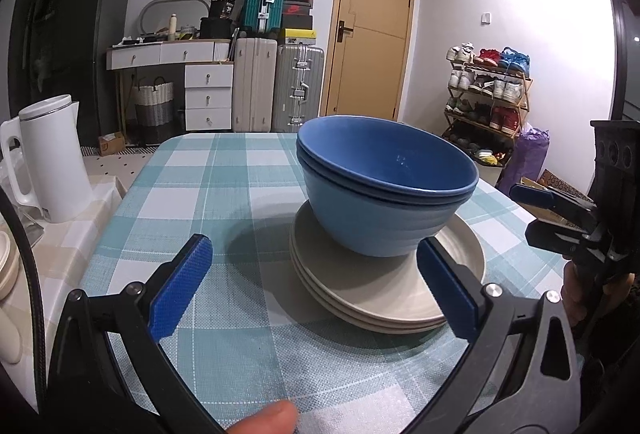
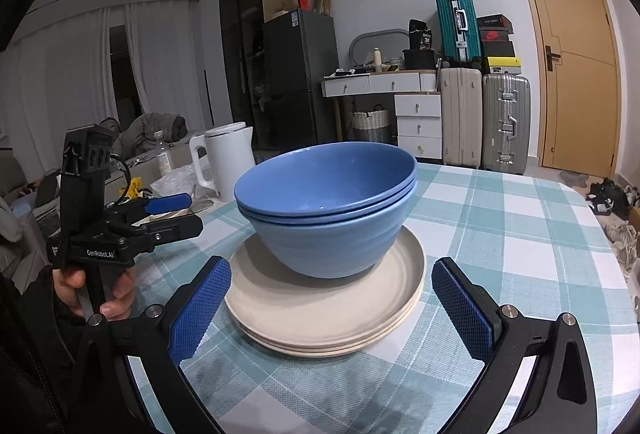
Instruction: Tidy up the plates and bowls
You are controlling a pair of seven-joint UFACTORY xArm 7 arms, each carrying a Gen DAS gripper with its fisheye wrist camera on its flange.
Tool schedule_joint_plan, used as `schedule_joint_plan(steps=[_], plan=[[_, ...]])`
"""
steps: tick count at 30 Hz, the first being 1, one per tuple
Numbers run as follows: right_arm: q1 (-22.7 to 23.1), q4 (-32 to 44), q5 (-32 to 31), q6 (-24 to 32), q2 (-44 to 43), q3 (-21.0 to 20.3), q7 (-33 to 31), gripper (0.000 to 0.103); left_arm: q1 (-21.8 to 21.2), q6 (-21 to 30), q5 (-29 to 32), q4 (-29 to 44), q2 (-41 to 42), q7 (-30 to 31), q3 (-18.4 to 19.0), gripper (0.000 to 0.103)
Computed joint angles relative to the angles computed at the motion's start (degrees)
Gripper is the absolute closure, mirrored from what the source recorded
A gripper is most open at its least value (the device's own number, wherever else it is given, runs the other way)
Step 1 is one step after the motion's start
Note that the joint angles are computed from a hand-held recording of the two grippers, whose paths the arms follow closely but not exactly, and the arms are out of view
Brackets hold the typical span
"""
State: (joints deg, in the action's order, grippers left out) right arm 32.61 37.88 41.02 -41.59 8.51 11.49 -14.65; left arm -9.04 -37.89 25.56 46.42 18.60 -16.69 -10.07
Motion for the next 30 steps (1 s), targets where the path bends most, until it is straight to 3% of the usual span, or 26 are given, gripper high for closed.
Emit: schedule_joint_plan(steps=[30], plan=[[0.92,0.07,0.61,-4.73,2.31,0.04,-0.55,0.001,0.59,-2.62,1.71,0.56,1.33,-0.16,0.25,0.001]])
